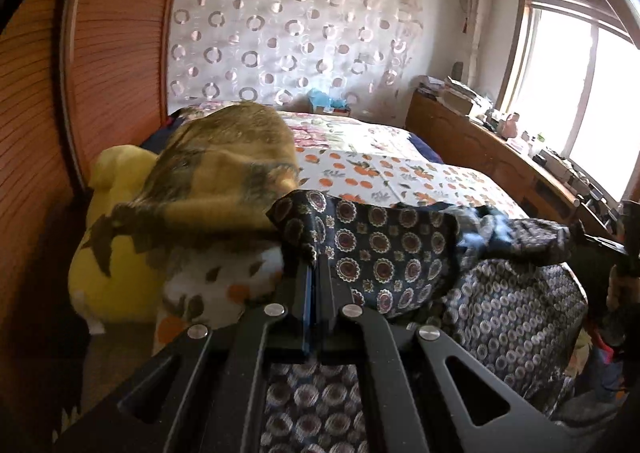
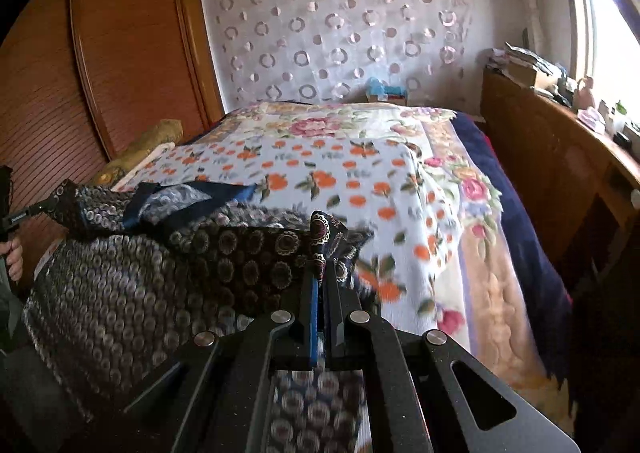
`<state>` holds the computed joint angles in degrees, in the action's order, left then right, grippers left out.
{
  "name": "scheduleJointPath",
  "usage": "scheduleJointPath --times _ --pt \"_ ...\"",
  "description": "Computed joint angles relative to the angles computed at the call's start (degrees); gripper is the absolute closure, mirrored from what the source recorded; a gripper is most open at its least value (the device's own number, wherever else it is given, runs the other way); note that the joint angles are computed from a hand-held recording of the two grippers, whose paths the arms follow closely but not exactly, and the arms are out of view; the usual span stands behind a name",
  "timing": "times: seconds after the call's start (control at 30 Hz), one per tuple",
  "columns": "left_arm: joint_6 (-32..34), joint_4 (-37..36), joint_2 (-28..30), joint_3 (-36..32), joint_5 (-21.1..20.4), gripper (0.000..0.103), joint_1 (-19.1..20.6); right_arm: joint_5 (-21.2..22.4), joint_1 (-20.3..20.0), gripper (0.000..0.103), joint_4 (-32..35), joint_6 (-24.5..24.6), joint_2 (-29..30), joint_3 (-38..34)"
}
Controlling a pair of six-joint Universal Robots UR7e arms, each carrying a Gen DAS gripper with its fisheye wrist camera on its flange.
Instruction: Fold small clothes
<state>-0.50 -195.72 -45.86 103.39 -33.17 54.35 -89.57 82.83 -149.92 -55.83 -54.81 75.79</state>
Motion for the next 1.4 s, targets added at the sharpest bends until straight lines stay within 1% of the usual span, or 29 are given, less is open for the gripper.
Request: scheduleJointPath --times 0.1,0.23,0.3,0.4,0.43,0.47,0.5,0.53,0.57,0.6,0.63,0.67,0.7,0.73,0.77,0.8,0.83,0.9,1.03,1.07,1.23,1.33,1.4 --pt "-0.6 -2.2 -1.1 2.4 0.9 0.101 -0.9 -0.2 -0.2 0.102 -0.5 0.9 -1.8 2.1" --pt "-2.1 -2.8 -2.8 5.6 3.1 0.101 -2.3 -1.4 -0.4 0.102 0.1 1.0 -4.5 4.3" --pt "-3.9 -1.6 -3.9 7.3 4.6 0.101 -3.0 -2.5 -0.5 0.102 0.8 0.6 -6.0 5.3" --pt "-7.9 0.5 -5.1 9.6 5.6 0.101 -3.6 -5.1 0.0 0.102 1.9 0.6 -7.4 6.0" --pt "-8.9 1.2 -5.4 9.9 5.3 0.101 -3.6 -6.0 0.3 0.102 1.4 0.6 -7.8 6.5" --pt "-9.4 1.9 -5.5 9.9 5.3 0.101 -3.7 -6.9 0.7 0.102 -1.4 -0.2 -8.3 7.9" --pt "-10.3 3.2 -5.8 10.0 5.3 0.098 -3.7 -6.8 0.8 0.102 -2.7 -1.3 -8.7 8.8" --pt "-10.2 3.5 -5.7 9.8 5.9 0.095 -3.9 -6.5 0.9 0.099 -2.5 -1.6 -9.0 9.2" --pt "-9.8 3.2 -5.7 9.7 6.5 0.090 -4.2 -6.2 1.1 0.097 -1.8 -1.4 -9.1 8.9" --pt "-8.2 1.8 -5.4 9.3 7.0 0.081 -4.5 -6.3 1.3 0.093 -2.0 -0.9 -8.8 8.6" --pt "-6.9 0.8 -5.2 8.9 7.4 0.075 -4.7 -6.4 1.4 0.086 -2.2 -0.8 -8.4 7.9" --pt "-5.8 0.0 -5.2 8.6 7.5 0.061 -4.8 -6.7 1.8 0.080 -3.0 -0.5 -8.0 7.4" --pt "-3.7 -1.4 -4.9 7.8 7.4 0.053 -4.8 -6.5 1.9 0.076 -3.4 -0.2 -7.8 7.0" --pt "-2.5 -1.8 -4.9 7.3 7.2 0.049 -4.7 -5.8 2.1 0.065 -3.2 0.3 -7.5 6.2" --pt "-1.4 -1.8 -4.8 6.6 7.1 0.043 -4.5 -5.6 2.4 0.058 -3.9 0.5 -7.0 5.6" --pt "0.2 -1.8 -4.5 5.4 7.1 0.040 -4.1 -5.9 2.9 0.048 -5.2 0.7 -6.3 5.0" --pt "1.2 -1.9 -4.4 4.6 6.9 0.039 -3.7 -6.0 3.2 0.046 -6.1 1.0 -5.6 4.3" --pt "1.8 0.2 -4.1 2.4 5.8 0.039 -2.2 -5.4 3.4 0.046 -6.7 1.4 -4.5 3.4" --pt "1.8 5.9 -3.4 -1.8 3.8 0.039 0.9 -5.6 3.9 0.046 -5.9 2.6 -0.5 -0.4" --pt "1.2 7.3 -3.0 -2.7 3.8 0.039 1.2 -5.6 4.0 0.046 -5.4 2.7 0.4 -1.1" --pt "-3.1 19.1 -1.5 -7.5 0.9 0.039 4.8 -6.3 3.7 0.046 -0.6 3.4 4.1 -5.7" --pt "-5.0 23.2 -0.9 -8.3 -1.2 0.039 5.7 -7.4 3.6 0.046 2.8 3.7 4.8 -7.3" --pt "-7.1 24.8 -0.9 -7.9 -2.1 0.039 6.0 -8.8 3.8 0.046 3.7 3.4 5.4 -7.9"
